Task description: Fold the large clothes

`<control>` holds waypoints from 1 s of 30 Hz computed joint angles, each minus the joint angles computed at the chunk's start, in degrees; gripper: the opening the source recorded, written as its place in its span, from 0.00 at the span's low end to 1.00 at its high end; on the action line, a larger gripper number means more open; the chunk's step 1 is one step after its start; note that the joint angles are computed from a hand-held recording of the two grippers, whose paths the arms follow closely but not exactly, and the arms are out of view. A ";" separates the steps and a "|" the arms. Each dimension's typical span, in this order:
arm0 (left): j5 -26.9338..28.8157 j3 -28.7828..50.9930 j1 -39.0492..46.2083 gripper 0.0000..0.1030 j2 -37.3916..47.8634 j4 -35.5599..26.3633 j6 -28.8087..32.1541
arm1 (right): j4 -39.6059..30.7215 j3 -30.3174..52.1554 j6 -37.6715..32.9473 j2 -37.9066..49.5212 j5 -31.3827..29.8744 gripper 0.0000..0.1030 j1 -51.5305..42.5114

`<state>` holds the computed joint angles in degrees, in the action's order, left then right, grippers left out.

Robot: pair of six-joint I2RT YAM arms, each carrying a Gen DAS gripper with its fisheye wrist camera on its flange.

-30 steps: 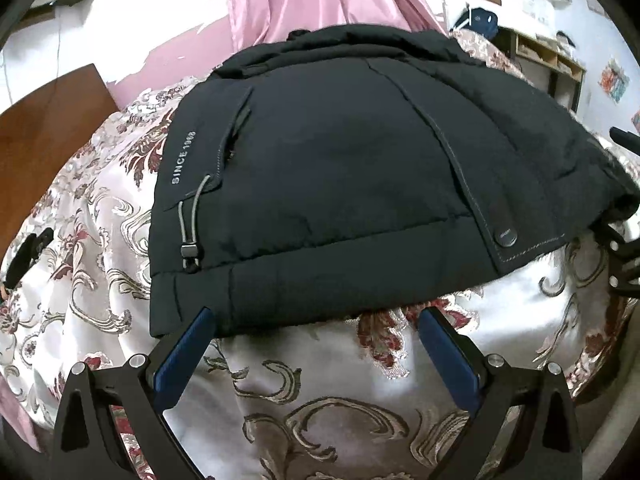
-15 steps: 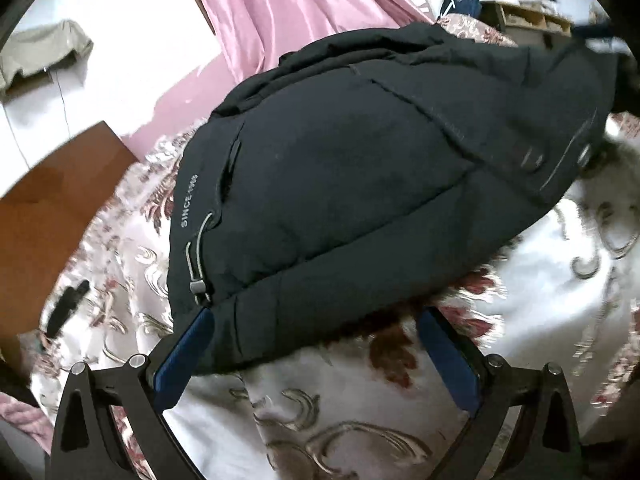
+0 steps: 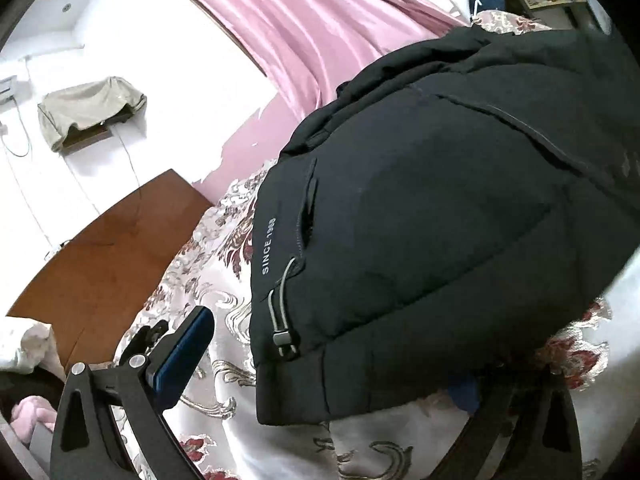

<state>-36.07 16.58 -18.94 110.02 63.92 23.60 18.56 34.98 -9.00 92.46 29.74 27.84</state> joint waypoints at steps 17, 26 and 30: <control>-7.56 1.37 -3.72 0.86 6.46 4.38 1.53 | 8.12 -4.76 3.31 9.62 22.34 0.97 7.73; -9.93 1.05 -5.92 0.64 6.43 2.59 0.67 | 8.73 -5.56 3.08 9.03 22.33 0.47 11.91; -11.02 1.89 -6.67 0.56 9.26 3.70 1.06 | 5.68 -5.14 4.92 8.83 21.13 0.43 11.73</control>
<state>-47.10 18.46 -25.61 119.28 67.62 24.66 24.24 29.84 -4.08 101.29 50.87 39.57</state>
